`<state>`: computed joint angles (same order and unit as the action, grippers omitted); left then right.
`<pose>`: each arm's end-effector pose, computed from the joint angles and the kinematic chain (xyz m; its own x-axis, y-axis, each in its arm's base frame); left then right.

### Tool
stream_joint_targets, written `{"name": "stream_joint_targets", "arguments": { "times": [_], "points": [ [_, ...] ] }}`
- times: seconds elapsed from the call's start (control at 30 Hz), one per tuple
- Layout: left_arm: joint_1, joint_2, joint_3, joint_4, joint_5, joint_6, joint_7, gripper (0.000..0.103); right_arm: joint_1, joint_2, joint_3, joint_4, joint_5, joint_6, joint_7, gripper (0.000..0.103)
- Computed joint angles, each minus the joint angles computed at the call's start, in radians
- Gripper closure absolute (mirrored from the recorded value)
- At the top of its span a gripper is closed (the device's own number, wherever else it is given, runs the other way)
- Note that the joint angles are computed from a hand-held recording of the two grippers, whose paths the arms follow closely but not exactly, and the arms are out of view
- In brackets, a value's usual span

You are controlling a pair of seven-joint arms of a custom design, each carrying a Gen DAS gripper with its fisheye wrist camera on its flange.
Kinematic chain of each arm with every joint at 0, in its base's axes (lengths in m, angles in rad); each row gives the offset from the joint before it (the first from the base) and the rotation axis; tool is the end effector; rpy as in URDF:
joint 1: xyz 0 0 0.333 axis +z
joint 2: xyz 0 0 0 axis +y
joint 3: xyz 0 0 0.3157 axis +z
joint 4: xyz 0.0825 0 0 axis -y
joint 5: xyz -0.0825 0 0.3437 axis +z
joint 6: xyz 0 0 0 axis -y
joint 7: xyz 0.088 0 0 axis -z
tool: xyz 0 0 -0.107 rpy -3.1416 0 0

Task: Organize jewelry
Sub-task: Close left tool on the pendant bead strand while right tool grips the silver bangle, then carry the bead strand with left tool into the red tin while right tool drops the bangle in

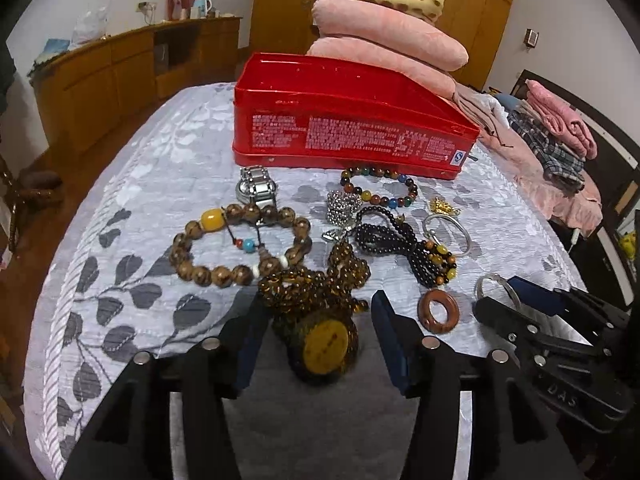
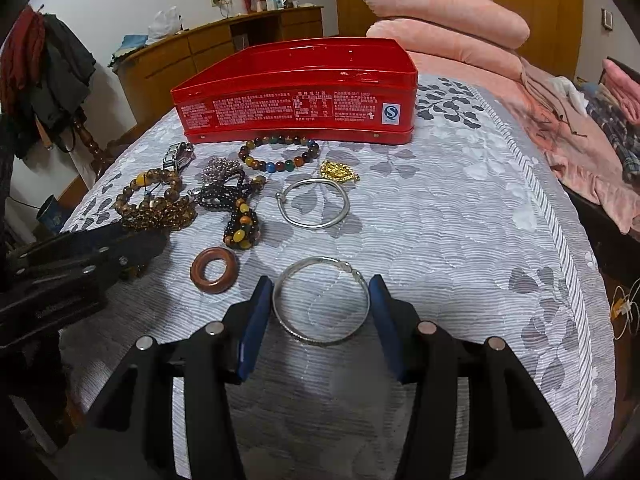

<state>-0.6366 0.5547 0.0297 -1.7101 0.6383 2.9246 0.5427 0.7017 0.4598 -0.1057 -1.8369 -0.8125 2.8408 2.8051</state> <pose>0.5355 -0.4217 0.3609 -0.2188 -0.9645 0.1476 -0.7658 0.0761 -0.6385 0.5081 0.4003 0.3543 0.1259 -0.9903 -0.0584 -0.7740 -0.0613 -0.6303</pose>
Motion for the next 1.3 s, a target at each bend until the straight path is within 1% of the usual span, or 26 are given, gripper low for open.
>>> {"name": "stream_joint_targets", "arguments": {
  "times": [0.03, 0.07, 0.1, 0.2, 0.27, 0.3, 0.43, 0.47, 0.53, 0.67, 0.7, 0.77, 0.8, 0.93, 1.03, 1.1, 1.2, 1.27, 1.3],
  "points": [
    [-0.008, 0.005, 0.009, 0.007, 0.006, 0.001, -0.008, 0.057, 0.001, 0.003, -0.001, 0.003, -0.001, -0.001, -0.001, 0.054],
    [-0.005, 0.008, 0.007, 0.010, 0.005, 0.004, -0.006, 0.067, 0.003, 0.005, -0.004, 0.007, -0.004, -0.005, 0.000, 0.055],
    [-0.008, 0.010, 0.011, 0.011, 0.008, 0.007, -0.009, 0.070, 0.006, 0.007, -0.005, 0.010, -0.007, -0.008, 0.001, 0.055],
    [-0.010, 0.002, 0.024, -0.015, 0.014, 0.061, -0.025, 0.075, 0.008, 0.007, -0.008, 0.011, -0.016, -0.010, 0.007, 0.055],
    [-0.009, -0.014, 0.035, -0.051, 0.007, 0.118, -0.037, 0.075, 0.007, 0.005, -0.006, 0.010, -0.017, -0.012, 0.007, 0.055],
    [-0.016, -0.020, 0.045, -0.063, 0.004, 0.133, -0.039, 0.075, 0.007, 0.003, -0.005, 0.010, -0.019, -0.012, 0.008, 0.055],
    [-0.079, -0.053, 0.125, -0.112, 0.007, 0.203, -0.061, 0.076, 0.014, -0.010, -0.011, 0.007, -0.042, -0.011, 0.026, 0.055],
    [-0.103, -0.060, 0.154, -0.119, 0.010, 0.215, -0.067, 0.080, 0.015, -0.014, -0.012, 0.006, -0.051, -0.011, 0.032, 0.055],
    [-0.135, -0.067, 0.190, -0.124, 0.008, 0.227, -0.070, 0.083, 0.013, -0.023, -0.010, 0.007, -0.065, -0.013, 0.039, 0.055],
    [-0.164, -0.071, 0.225, -0.126, -0.014, 0.249, -0.053, 0.083, 0.006, -0.032, -0.001, 0.017, -0.085, -0.025, 0.047, 0.055],
    [-0.167, -0.073, 0.228, -0.130, -0.023, 0.256, -0.045, 0.083, 0.003, -0.033, 0.002, 0.019, -0.089, -0.029, 0.049, 0.055],
    [-0.157, -0.076, 0.217, -0.143, -0.051, 0.279, -0.021, 0.083, -0.002, -0.035, 0.008, 0.022, -0.095, -0.033, 0.050, 0.055],
    [-0.162, -0.078, 0.223, -0.148, -0.064, 0.289, -0.014, 0.083, -0.005, -0.036, 0.012, 0.022, -0.097, -0.033, 0.050, 0.055],
    [-0.240, -0.082, 0.316, -0.165, -0.102, 0.334, -0.007, 0.083, -0.013, -0.035, 0.017, 0.032, -0.102, -0.032, 0.050, 0.055],
    [-0.276, -0.079, 0.363, -0.157, -0.136, 0.352, 0.017, 0.083, -0.017, -0.036, 0.014, 0.044, -0.112, -0.028, 0.050, 0.055],
    [-0.291, -0.069, 0.386, -0.137, -0.161, 0.353, 0.038, 0.083, -0.019, -0.036, 0.010, 0.058, -0.122, -0.030, 0.050, 0.055],
    [-0.274, -0.055, 0.373, -0.104, -0.198, 0.347, 0.080, 0.083, -0.031, -0.026, 0.009, 0.094, -0.123, -0.033, 0.036, 0.055],
    [-0.228, -0.035, 0.328, -0.052, -0.224, 0.324, 0.121, 0.083, -0.047, -0.013, 0.013, 0.122, -0.103, -0.024, 0.010, 0.055],
    [-0.221, -0.027, 0.322, -0.034, -0.238, 0.318, 0.136, 0.083, -0.054, -0.005, 0.015, 0.137, -0.089, -0.021, -0.006, 0.055]
  ]
}}
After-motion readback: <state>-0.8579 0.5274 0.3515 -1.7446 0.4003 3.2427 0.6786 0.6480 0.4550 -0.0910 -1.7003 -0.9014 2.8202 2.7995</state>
